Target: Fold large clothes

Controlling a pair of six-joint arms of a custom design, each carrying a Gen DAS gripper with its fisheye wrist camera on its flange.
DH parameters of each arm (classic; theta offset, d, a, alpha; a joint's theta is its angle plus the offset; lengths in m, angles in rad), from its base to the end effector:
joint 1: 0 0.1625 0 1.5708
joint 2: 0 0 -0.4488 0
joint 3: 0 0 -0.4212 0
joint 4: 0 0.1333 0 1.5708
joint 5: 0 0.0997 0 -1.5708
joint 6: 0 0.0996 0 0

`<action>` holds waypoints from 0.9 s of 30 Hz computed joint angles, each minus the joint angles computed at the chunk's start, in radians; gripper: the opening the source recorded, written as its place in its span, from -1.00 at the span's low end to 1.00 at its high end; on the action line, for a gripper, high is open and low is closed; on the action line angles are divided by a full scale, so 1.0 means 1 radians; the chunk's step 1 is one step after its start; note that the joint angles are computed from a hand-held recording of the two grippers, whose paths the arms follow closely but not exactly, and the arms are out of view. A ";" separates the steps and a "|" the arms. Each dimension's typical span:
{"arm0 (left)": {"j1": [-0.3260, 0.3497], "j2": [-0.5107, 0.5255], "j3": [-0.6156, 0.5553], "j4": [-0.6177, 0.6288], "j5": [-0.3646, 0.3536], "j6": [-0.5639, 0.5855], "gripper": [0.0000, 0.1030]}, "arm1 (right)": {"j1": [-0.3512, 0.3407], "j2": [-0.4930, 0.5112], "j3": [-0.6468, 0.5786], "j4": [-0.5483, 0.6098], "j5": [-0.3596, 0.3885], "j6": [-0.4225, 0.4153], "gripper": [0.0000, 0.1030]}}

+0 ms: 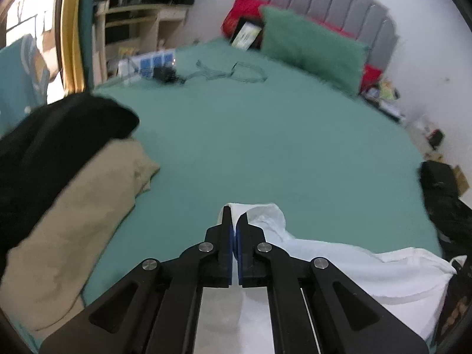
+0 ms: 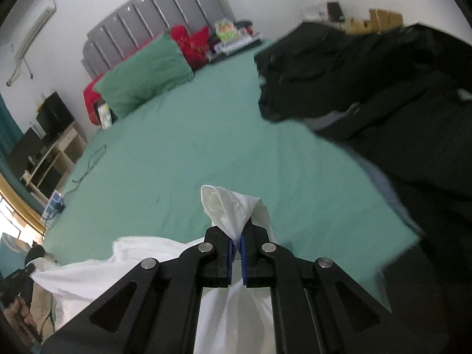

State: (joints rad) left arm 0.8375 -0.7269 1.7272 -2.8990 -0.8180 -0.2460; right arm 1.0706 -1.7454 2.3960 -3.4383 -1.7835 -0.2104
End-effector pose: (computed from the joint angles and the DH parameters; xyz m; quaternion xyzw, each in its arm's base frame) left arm -0.3059 -0.6405 0.0696 0.1631 0.9049 -0.3045 0.2486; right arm -0.0852 -0.3900 0.4092 -0.1778 -0.7986 0.5026 0.2794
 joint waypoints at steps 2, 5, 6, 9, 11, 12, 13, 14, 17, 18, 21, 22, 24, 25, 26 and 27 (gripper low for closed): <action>0.029 0.018 -0.047 0.118 -0.026 -0.043 -0.93 | -0.008 0.022 -0.037 0.070 -0.022 0.011 -0.74; 0.047 0.019 -0.046 0.143 -0.043 -0.061 -0.28 | 0.004 0.029 -0.035 0.039 -0.061 -0.003 0.18; 0.045 0.015 -0.033 0.125 -0.043 -0.058 -0.15 | 0.016 0.027 -0.024 0.008 -0.084 -0.009 0.36; 0.041 -0.022 0.023 0.091 -0.075 -0.077 -0.11 | 0.070 0.038 0.022 -0.160 -0.165 -0.038 0.49; 0.033 -0.045 0.057 0.094 -0.111 -0.090 -0.11 | 0.122 0.056 0.053 -0.243 -0.205 -0.093 0.50; 0.027 -0.055 0.070 0.111 -0.138 -0.096 -0.11 | 0.141 0.062 0.067 -0.254 -0.201 -0.117 0.50; 0.025 -0.061 0.076 0.142 -0.187 -0.093 -0.11 | 0.151 0.064 0.077 -0.242 -0.187 -0.130 0.50; 0.025 -0.059 0.071 0.166 -0.225 -0.085 -0.11 | 0.156 0.057 0.089 -0.206 -0.156 -0.131 0.50; 0.021 -0.044 0.062 0.237 -0.358 -0.055 -0.11 | 0.121 0.017 0.108 -0.023 0.014 -0.091 0.50; 0.021 -0.037 0.055 0.253 -0.384 -0.047 -0.11 | 0.109 0.009 0.107 0.040 0.057 -0.078 0.50; 0.011 -0.002 0.024 0.328 -0.452 -0.020 -0.11 | 0.081 0.000 0.097 0.200 0.131 -0.065 0.50; 0.000 0.008 0.019 0.348 -0.434 -0.011 -0.08 | 0.075 0.001 0.087 0.243 0.149 -0.065 0.50; -0.021 0.026 0.012 0.359 -0.380 0.016 -0.08 | 0.075 0.008 0.067 0.317 0.150 -0.085 0.50; -0.026 0.036 0.007 0.355 -0.360 0.028 -0.08 | 0.089 0.022 0.048 0.358 0.116 -0.098 0.50; -0.032 0.045 0.001 0.349 -0.337 0.040 -0.08 | 0.109 0.045 0.039 0.364 0.061 -0.117 0.50; -0.034 0.057 -0.013 0.354 -0.308 0.055 -0.08 | 0.133 0.079 0.033 0.328 -0.010 -0.138 0.50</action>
